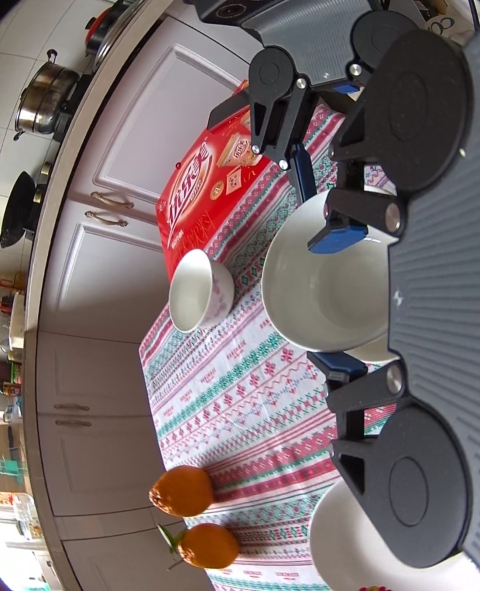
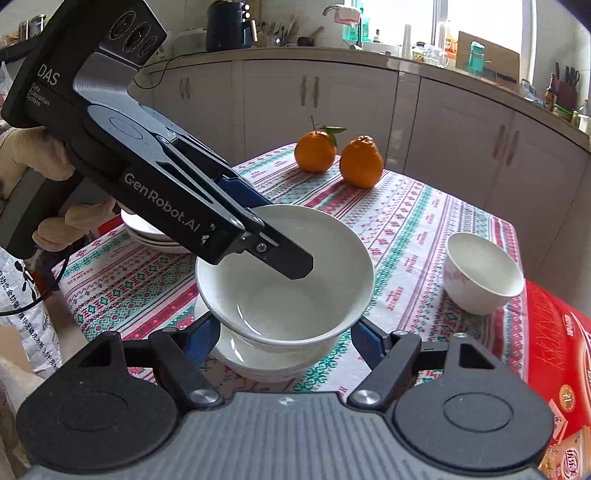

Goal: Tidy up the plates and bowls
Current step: 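Carry the held bowl with the left gripper and lower it into another bowl, then open the left gripper and pull it back from the stacked bowls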

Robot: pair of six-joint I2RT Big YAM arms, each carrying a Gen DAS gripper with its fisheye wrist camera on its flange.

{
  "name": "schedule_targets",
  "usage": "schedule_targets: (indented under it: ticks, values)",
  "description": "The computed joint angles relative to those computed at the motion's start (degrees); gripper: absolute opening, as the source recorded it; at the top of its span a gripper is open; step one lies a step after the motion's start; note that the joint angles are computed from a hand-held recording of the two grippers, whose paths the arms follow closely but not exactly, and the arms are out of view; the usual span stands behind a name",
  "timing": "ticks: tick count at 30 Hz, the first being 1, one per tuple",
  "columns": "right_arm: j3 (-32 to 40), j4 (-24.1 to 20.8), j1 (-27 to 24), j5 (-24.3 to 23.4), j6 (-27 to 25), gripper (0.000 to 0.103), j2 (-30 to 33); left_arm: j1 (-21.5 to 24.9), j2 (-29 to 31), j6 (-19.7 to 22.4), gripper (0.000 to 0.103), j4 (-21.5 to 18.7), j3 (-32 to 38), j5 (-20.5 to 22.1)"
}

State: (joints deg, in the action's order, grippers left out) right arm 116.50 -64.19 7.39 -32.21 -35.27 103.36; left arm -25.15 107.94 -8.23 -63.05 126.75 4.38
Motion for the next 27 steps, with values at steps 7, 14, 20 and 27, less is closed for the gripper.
schedule_targets:
  ticks: [7, 14, 20, 27]
  values:
    - [0.47, -1.56, 0.42, 0.39, -0.74, 0.082, 0.73, 0.33, -0.78, -1.34, 0.054, 0.94, -2.57, 0.37]
    - [0.88, -2.32, 0.54, 0.82, -0.87, 0.082, 1.11, 0.44, -0.84, -1.31, 0.054, 1.25, -3.22, 0.60]
    - [1.37, -2.90, 0.53, 0.79, -1.23, 0.082, 1.37, 0.54, -0.92, -1.69, 0.054, 1.57, -4.04, 0.70]
    - [1.18, -2.79, 0.53, 0.82, -1.06, 0.082, 1.25, 0.46, -1.08, -1.43, 0.055, 2.02, -4.50, 0.51]
